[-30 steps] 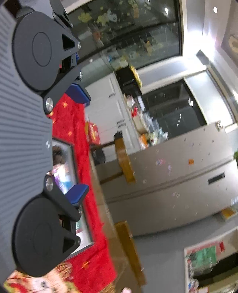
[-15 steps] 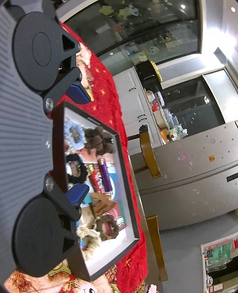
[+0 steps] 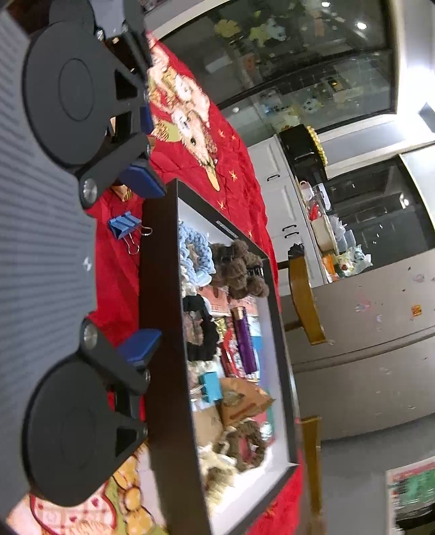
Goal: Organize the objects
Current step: 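Grasp brown paper triangle snack with left tool while right tool approaches blue binder clip, then close right tool on blue binder clip while left tool holds triangle snack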
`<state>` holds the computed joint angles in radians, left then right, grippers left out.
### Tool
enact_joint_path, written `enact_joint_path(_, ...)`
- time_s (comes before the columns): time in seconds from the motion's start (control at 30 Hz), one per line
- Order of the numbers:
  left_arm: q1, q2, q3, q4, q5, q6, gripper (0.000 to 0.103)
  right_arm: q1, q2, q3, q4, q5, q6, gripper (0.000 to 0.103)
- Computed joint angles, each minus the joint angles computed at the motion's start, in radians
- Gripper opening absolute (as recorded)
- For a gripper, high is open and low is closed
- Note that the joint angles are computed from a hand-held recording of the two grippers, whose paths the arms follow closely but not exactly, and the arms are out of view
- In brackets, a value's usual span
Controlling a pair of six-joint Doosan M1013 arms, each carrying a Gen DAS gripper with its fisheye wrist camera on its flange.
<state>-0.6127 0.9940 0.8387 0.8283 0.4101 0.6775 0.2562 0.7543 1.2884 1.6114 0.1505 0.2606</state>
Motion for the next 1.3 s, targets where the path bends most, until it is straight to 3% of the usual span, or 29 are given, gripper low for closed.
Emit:
enact_joint_path(0.13,0.014,0.007,-0.028,-0.15,0.029,0.082,0.064,-0.001,0.007,-0.018,-0.254,0.019,0.252,0.088)
enact_joint_path(0.27,0.02,0.009,-0.031,-0.198,0.019,0.108,0.057,-0.002,0.013,-0.028,-0.35,0.026,0.387,0.081)
enact_joint_path(0.5,0.021,0.015,-0.045,-0.216,0.03,0.12,0.053,-0.004,0.017,-0.037,-0.403,0.054,0.43,0.076)
enact_joint_path(0.67,0.017,0.022,-0.057,-0.201,0.05,0.121,0.052,-0.005,0.024,-0.055,-0.484,0.095,0.484,0.063)
enact_joint_path(0.77,0.013,0.026,-0.067,-0.177,0.07,0.12,0.052,-0.009,0.027,-0.06,-0.431,0.131,0.409,0.061)
enact_joint_path(0.97,0.01,0.036,-0.087,-0.19,0.101,0.144,0.054,0.003,0.033,-0.08,-0.593,0.129,0.527,0.061)
enact_joint_path(1.03,0.01,0.037,-0.09,-0.196,0.104,0.151,0.055,0.0,0.036,-0.084,-0.57,0.144,0.508,0.062)
enact_joint_path(1.1,0.006,0.057,-0.132,-0.208,0.168,0.172,0.057,-0.001,0.037,-0.086,-0.565,0.149,0.507,0.062)
enact_joint_path(1.3,0.003,0.058,-0.13,-0.181,0.171,0.153,0.056,0.003,0.037,-0.087,-0.61,0.134,0.544,0.058)
